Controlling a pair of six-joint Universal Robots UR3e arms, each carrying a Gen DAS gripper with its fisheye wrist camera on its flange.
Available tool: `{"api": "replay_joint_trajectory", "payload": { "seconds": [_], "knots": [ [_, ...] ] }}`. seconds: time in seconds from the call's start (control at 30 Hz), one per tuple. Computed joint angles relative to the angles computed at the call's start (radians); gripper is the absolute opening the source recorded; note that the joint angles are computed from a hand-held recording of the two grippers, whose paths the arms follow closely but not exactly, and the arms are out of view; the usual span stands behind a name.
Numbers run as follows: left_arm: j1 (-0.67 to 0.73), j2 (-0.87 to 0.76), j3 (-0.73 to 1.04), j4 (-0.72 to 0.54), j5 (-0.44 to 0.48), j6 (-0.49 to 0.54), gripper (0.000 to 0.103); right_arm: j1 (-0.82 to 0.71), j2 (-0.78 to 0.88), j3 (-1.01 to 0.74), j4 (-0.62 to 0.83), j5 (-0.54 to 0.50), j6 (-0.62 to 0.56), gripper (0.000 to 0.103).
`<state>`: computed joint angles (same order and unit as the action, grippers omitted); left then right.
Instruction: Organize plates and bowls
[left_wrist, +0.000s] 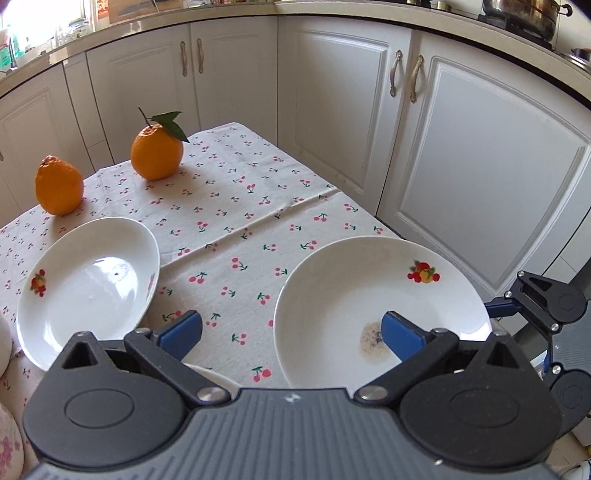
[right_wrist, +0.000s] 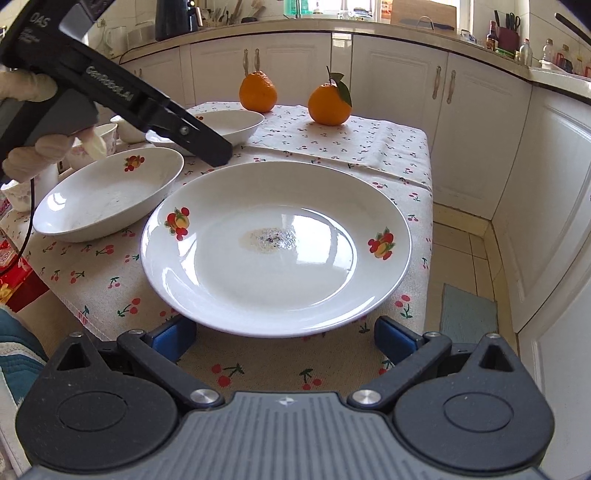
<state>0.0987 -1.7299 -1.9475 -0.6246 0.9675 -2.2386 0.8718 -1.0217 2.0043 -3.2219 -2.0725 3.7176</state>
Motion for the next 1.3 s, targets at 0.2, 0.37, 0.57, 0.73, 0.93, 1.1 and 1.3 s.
{"api": "replay_joint_trajectory", "payload": {
  "seconds": [0.2, 0.37, 0.57, 0.73, 0.93, 1.1, 1.3],
  "knots": [
    [-0.093, -0.148, 0.169, -0.085, 0.066, -0.023, 0.101, -0.026, 0.017, 0.053, -0.135, 0.041, -0.086, 0.103],
    [-0.131, -0.224, 0.274, -0.174, 0.097, -0.024, 0.091, -0.039, 0.036, 0.066, -0.201, 0.057, -0.125, 0.103],
    [-0.152, -0.287, 0.375, -0.269, 0.101, -0.027, 0.075, -0.057, 0.038, 0.081, -0.234, 0.089, -0.163, 0.103],
    [-0.167, -0.329, 0.441, -0.324, 0.112, -0.032, 0.069, -0.066, 0.023, 0.099, -0.239, 0.107, -0.177, 0.103],
    [-0.171, -0.335, 0.464, -0.351, 0.108, -0.015, 0.064, -0.076, 0.014, 0.11, -0.24, 0.119, -0.193, 0.103],
    [-0.175, -0.345, 0.497, -0.396, 0.113, 0.017, 0.059, -0.087, 0.009, 0.116, -0.245, 0.138, -0.217, 0.103],
    [-0.17, -0.337, 0.497, -0.413, 0.116, 0.038, 0.059, -0.091, -0.003, 0.092, -0.187, 0.139, -0.222, 0.103]
  ]
}}
